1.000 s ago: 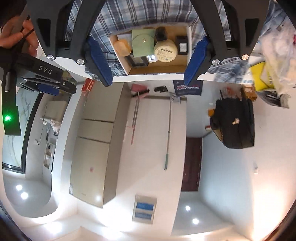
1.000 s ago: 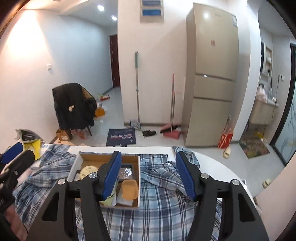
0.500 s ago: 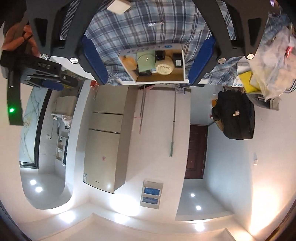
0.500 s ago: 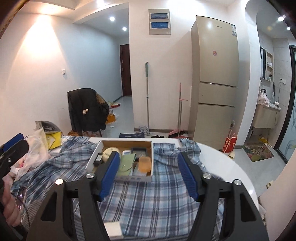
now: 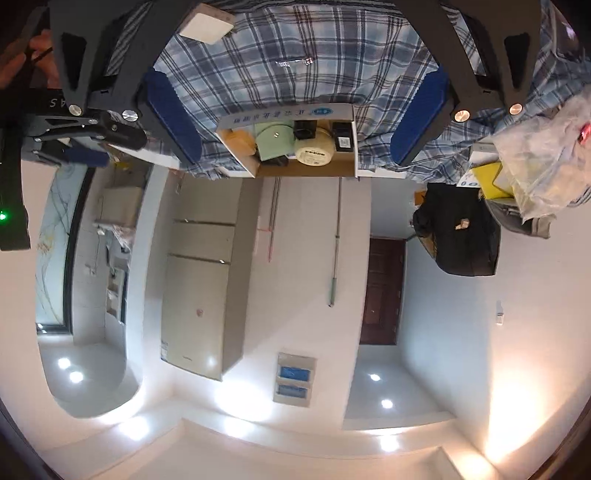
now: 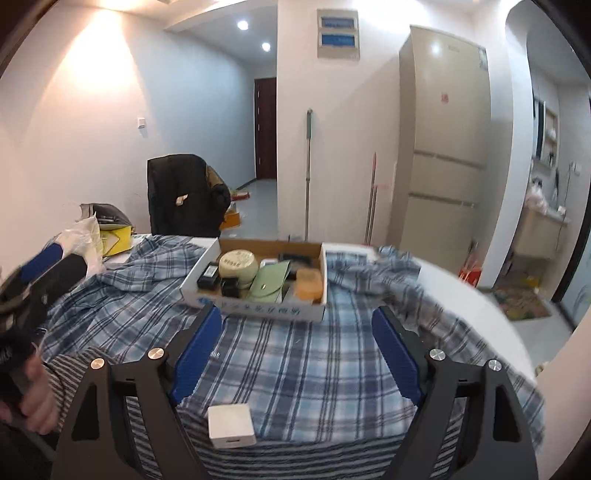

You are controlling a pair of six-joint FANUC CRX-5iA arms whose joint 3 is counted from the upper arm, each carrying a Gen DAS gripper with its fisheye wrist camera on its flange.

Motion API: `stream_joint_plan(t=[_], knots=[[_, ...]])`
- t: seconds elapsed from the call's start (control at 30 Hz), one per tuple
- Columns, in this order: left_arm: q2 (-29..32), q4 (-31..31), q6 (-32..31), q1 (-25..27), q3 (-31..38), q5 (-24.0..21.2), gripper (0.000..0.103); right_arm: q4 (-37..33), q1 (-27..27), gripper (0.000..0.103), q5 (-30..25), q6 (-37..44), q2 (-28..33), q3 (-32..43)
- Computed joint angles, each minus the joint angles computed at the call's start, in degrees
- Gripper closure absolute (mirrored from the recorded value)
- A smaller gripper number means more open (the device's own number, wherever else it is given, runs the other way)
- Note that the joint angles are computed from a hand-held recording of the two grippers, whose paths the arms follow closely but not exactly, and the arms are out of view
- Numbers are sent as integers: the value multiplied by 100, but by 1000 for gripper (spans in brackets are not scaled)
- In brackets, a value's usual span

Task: Organize rigid objects
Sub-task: 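Withdraw both tools from the box toward the metal clip and white card, then grasp the white square card with the right tool while the left tool grasps the metal clip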

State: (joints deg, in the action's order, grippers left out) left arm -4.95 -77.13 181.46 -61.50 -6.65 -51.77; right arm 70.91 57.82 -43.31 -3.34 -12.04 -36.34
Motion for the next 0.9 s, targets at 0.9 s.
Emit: stream_joint_plan(t=[0.9], knots=[[265,1341,-444,783,111,115,0,-3956,210,39,453,3767,1163,1151]])
